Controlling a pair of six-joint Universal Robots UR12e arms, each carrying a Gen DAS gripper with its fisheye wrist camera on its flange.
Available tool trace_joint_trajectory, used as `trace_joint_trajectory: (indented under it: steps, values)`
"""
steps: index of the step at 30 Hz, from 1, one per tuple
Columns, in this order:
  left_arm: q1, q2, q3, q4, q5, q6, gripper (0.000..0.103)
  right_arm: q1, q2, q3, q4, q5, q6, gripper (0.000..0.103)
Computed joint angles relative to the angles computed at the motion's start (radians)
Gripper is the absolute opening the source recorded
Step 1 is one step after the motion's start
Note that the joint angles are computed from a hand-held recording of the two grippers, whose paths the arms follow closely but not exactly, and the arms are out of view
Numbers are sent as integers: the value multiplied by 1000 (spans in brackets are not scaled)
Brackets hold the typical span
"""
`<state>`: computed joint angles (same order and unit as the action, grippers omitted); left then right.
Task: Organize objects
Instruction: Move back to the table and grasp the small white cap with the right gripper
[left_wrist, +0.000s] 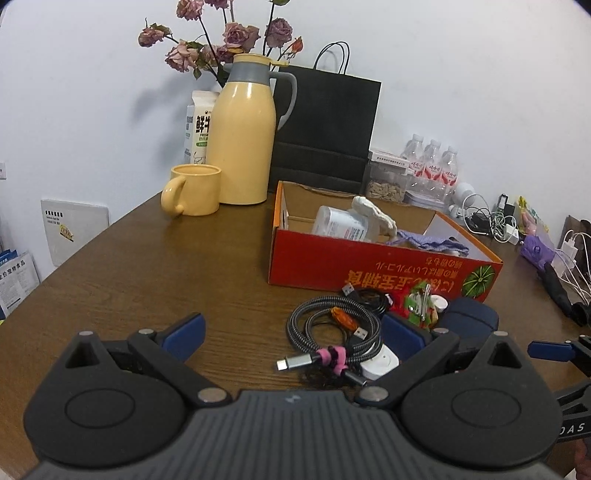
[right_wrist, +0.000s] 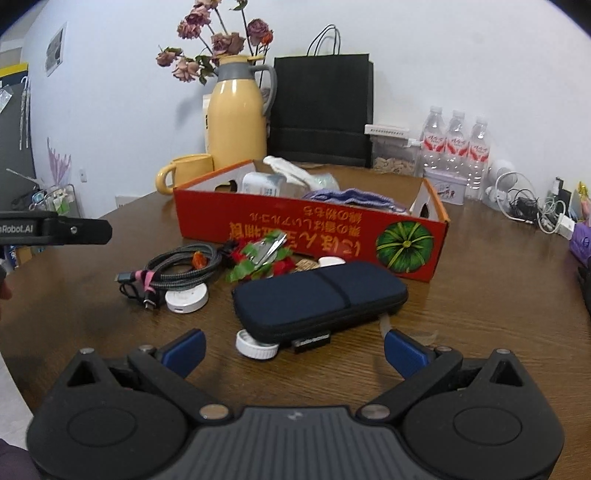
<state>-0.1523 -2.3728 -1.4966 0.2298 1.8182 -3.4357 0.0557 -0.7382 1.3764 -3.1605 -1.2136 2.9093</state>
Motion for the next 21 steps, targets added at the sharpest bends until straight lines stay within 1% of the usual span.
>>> trace_joint_trajectory:
  steps: [2, 4, 5, 6, 7, 9, 11, 12, 13, 15, 18, 21]
  values:
    - [1, 1, -3, -4, -2, -7, 103, 2, 2, -3, 9, 4, 3, 97]
    - [2, 1, -5, -8, -3, -12, 103, 5, 4, -8, 24, 13, 6, 84]
    - [2, 1, -6, -8, -4, -14, 103, 7, 5, -11, 33, 16, 6, 81]
    - [2, 1, -6, -6, -6, -14, 103, 9, 6, -12, 39, 18, 7, 73]
    - [2, 1, -7, -4, -7, -14, 103, 11, 7, -14, 48, 20, 9, 63]
    - [2, 2, -9, -2, -9, -15, 103, 13, 10, -17, 59, 33, 16, 54]
    - [3, 3, -11, -2, -11, -16, 103, 18, 13, -21, 66, 28, 23, 53]
    - [3, 3, -12, -1, -12, -17, 103, 20, 16, -25, 68, 21, 27, 50]
    - [4, 3, -13, -2, -13, -18, 103, 22, 19, -30, 69, 14, 34, 45]
    - [5, 3, -14, -1, -16, -20, 103, 25, 26, -37, 59, -4, 45, 36]
    - [6, 3, -16, -3, -18, -25, 103, 23, 29, -41, 54, 4, 57, 27]
    - [6, 4, -17, -8, -17, -34, 103, 19, 26, -34, 45, 14, 61, 27]
